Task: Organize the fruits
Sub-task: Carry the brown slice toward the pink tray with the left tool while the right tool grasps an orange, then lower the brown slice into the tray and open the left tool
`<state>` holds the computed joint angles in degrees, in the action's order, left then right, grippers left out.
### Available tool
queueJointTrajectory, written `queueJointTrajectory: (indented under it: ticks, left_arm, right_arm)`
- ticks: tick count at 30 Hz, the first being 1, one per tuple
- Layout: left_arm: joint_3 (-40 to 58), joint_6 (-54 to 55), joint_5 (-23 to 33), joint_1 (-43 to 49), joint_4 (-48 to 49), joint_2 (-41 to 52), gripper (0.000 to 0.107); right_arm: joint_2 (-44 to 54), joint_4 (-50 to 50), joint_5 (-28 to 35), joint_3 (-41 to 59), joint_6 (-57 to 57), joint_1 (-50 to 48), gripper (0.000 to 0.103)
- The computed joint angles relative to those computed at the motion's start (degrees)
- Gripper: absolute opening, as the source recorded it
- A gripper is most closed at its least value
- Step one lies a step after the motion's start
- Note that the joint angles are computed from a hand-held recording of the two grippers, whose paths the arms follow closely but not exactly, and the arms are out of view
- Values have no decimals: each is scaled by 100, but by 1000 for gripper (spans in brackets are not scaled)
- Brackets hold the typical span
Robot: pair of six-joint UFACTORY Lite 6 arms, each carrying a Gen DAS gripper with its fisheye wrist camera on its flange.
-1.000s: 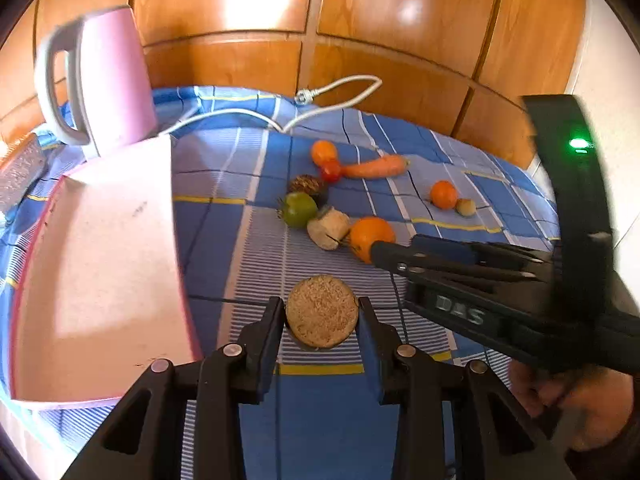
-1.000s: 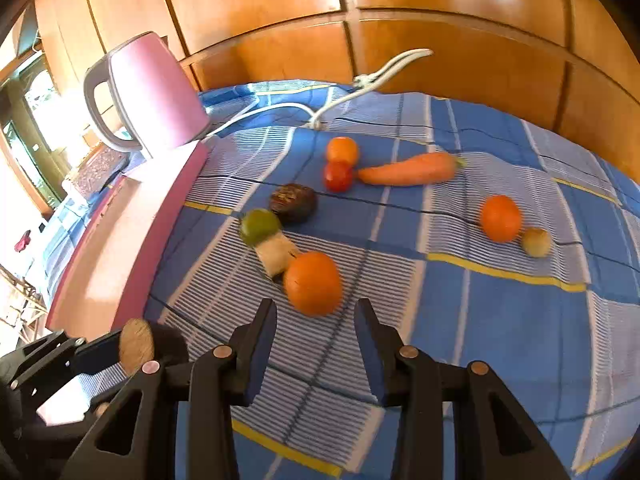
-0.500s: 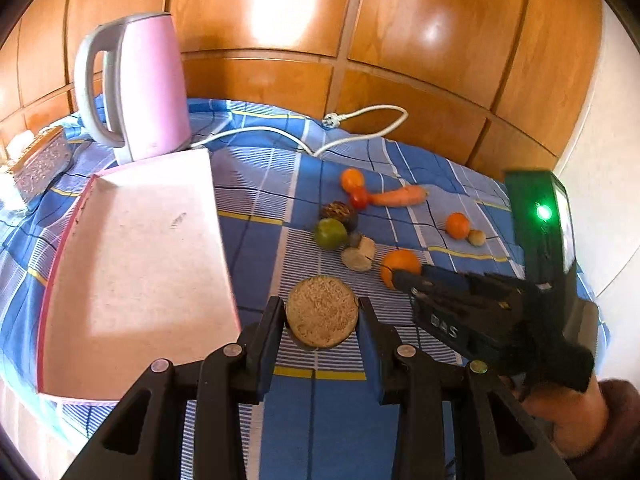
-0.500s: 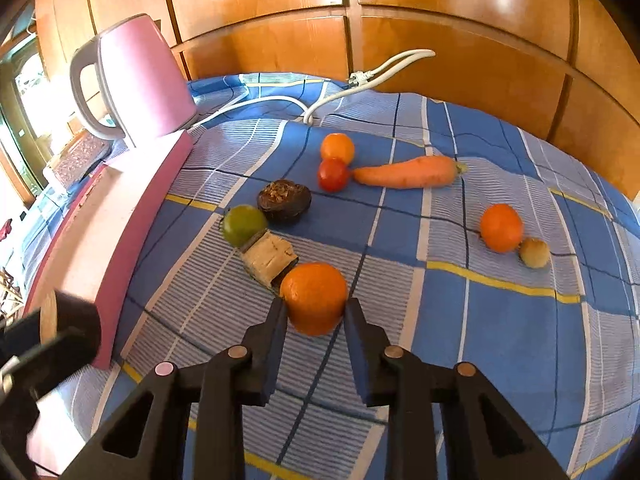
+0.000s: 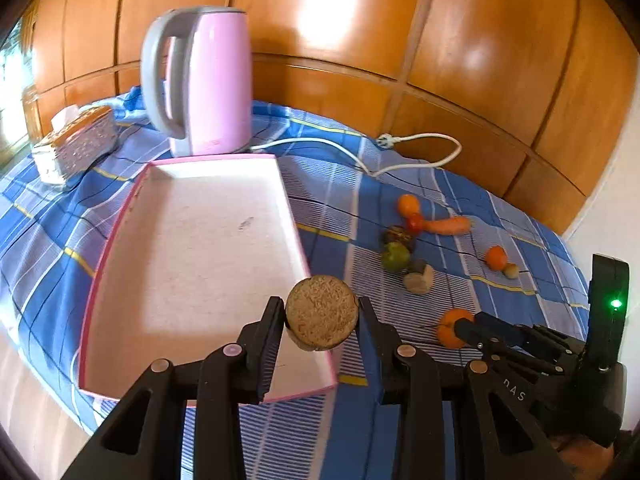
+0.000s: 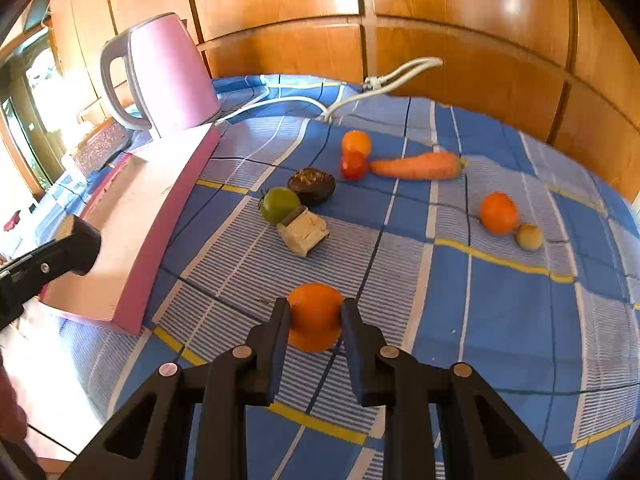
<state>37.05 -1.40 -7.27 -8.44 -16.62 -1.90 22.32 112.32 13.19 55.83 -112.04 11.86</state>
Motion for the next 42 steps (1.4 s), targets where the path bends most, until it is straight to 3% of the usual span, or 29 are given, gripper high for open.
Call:
queueJointTrajectory:
  ticks: [7,15,20,24,25,28,42]
  left_arm:
    - [-208,6,-51,246,49,-163,37]
    - [-195,507,16,669,-374,-125,37]
    - [-228,1901,-68,881,-1757,-196,37]
    - [-248,2299,-109,1039,-2088,-245,39]
    - [-263,2442,-111,1081,-2230,-264,44]
    - [-401,2300,-153,1204,-2107,-428,52]
    - [-609,1949,-173,1475,-1803,-508,58]
  right_arm:
    - [288,328,-417,300,-188,193,39]
    - [342,1383,-536,265,-1216,256,36]
    - [120,150,-330,198,64,253,36]
    - [-58,-790,-143,237,1031,358,36]
    - [-82,-1003,-91,260,1245,387,36]
    - [-166,-1521,15,333,1745,540,36]
    - [-39,-3016,304,889,3355,1458,36]
